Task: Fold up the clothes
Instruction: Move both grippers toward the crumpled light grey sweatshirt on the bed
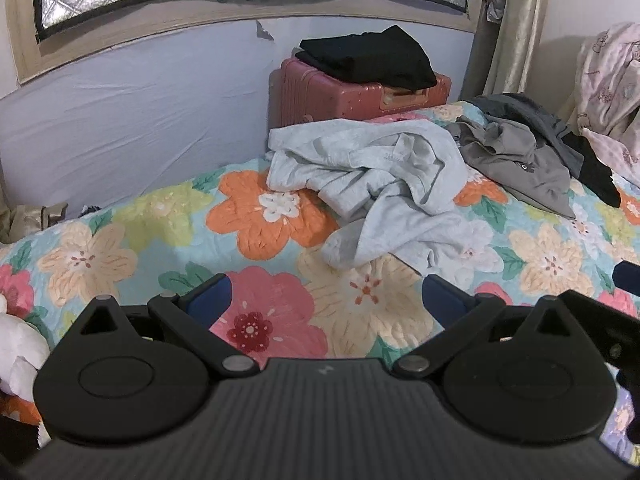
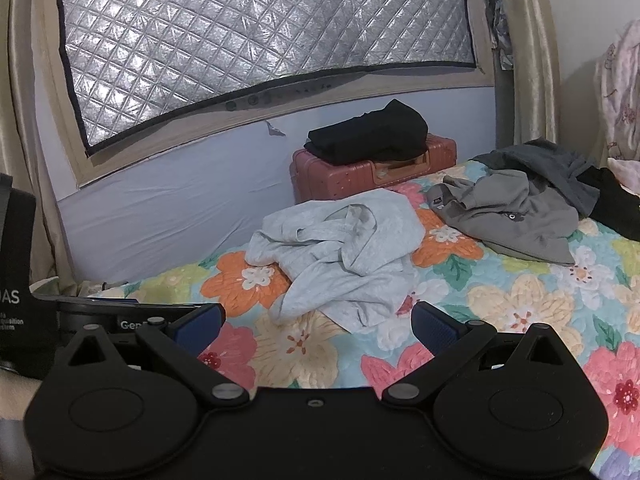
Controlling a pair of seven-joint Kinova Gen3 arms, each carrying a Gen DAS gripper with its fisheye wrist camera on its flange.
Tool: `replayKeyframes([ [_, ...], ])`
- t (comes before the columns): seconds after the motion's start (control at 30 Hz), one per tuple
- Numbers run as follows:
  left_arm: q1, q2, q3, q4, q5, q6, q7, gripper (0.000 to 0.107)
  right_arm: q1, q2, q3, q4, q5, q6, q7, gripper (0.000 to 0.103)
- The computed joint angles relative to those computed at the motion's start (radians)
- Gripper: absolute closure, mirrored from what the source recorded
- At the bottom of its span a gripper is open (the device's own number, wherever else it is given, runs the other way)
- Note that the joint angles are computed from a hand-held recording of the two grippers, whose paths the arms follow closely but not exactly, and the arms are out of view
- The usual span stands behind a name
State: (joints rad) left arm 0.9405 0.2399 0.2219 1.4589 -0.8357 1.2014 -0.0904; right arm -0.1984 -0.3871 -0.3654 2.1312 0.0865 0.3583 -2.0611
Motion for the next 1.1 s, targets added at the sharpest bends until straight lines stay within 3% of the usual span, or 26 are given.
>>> replayKeyframes([
  [0.13, -0.010, 0.001, 0.000, -0.001, 0.018, -0.010, -0.013, 0.004, -0.004, 0.006, 0.007, 0.008, -0.008, -0.004, -0.006, 0.000],
  [0.27, -0.018, 0.000, -0.001, -0.001, 0.039, -0.023, -0.023, 0.004, 0.042, 0.004, -0.039, 0.007, 0.022, 0.000, -0.038, 0.000],
  [1.1, -0.013, 0.033, -0.019, -0.049, 0.089, 0.014, -0.093, 0.004, -0.012, 0.017, 0.001, 0.005, 0.020, 0.018, -0.027, 0.000],
])
